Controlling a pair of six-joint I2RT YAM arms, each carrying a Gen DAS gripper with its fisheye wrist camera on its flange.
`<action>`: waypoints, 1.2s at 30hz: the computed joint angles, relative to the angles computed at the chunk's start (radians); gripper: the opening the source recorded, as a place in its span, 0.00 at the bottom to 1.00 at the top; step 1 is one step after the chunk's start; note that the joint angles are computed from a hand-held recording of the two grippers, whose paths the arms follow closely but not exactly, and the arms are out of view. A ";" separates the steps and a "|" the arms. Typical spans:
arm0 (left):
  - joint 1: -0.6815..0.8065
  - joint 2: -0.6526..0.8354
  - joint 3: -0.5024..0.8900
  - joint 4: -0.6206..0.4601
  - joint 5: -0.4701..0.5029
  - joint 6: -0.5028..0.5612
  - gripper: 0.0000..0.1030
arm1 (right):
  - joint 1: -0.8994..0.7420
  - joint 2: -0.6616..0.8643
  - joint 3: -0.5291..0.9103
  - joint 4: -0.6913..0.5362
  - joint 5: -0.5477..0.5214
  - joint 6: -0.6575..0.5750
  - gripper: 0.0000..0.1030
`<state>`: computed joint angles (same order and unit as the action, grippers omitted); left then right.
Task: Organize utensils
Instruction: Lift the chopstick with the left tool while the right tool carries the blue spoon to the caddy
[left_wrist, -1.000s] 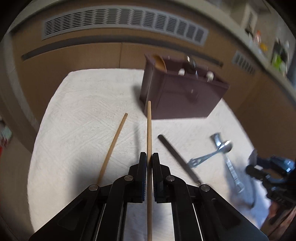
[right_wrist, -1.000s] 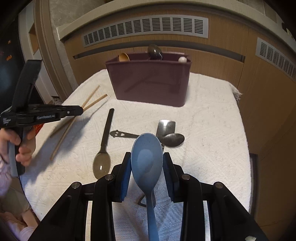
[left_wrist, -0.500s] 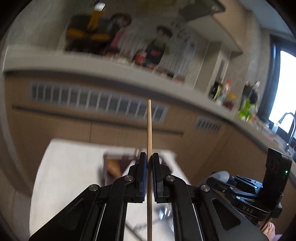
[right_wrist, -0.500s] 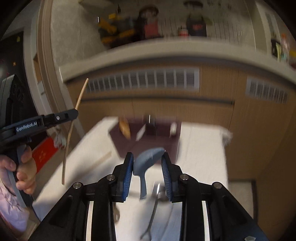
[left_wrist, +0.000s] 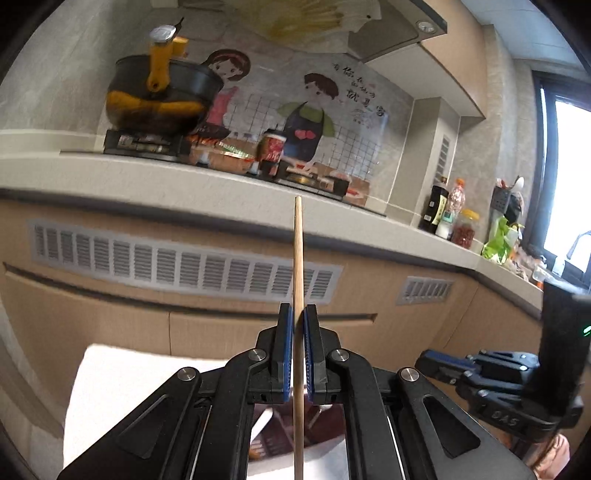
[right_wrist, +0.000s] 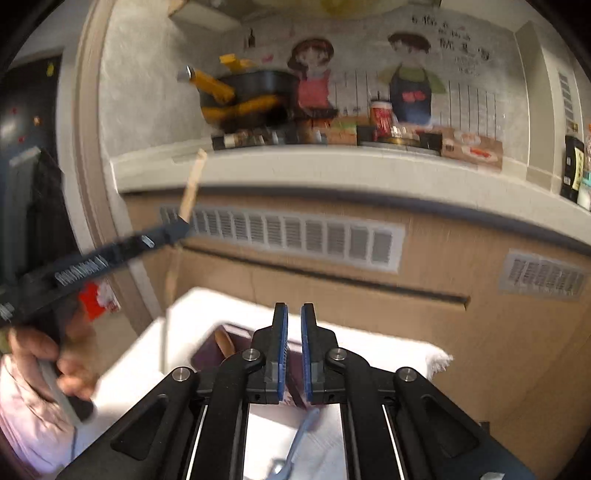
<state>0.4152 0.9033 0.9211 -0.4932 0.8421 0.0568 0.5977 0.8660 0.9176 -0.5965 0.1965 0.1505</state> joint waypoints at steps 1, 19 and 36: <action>0.016 -0.007 -0.014 -0.015 0.016 0.017 0.06 | -0.003 -0.012 -0.030 -0.002 -0.015 0.007 0.09; 0.296 -0.097 -0.169 -0.275 0.168 0.320 0.06 | 0.016 0.413 -0.369 0.297 0.077 0.325 0.11; 0.203 -0.101 -0.041 -0.123 0.177 0.082 0.06 | 0.215 -0.141 -0.085 0.038 0.253 0.165 0.09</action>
<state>0.6184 0.8019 0.8804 -0.6162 1.0193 0.1384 0.8125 0.7248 0.8321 -0.5581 0.4496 0.3158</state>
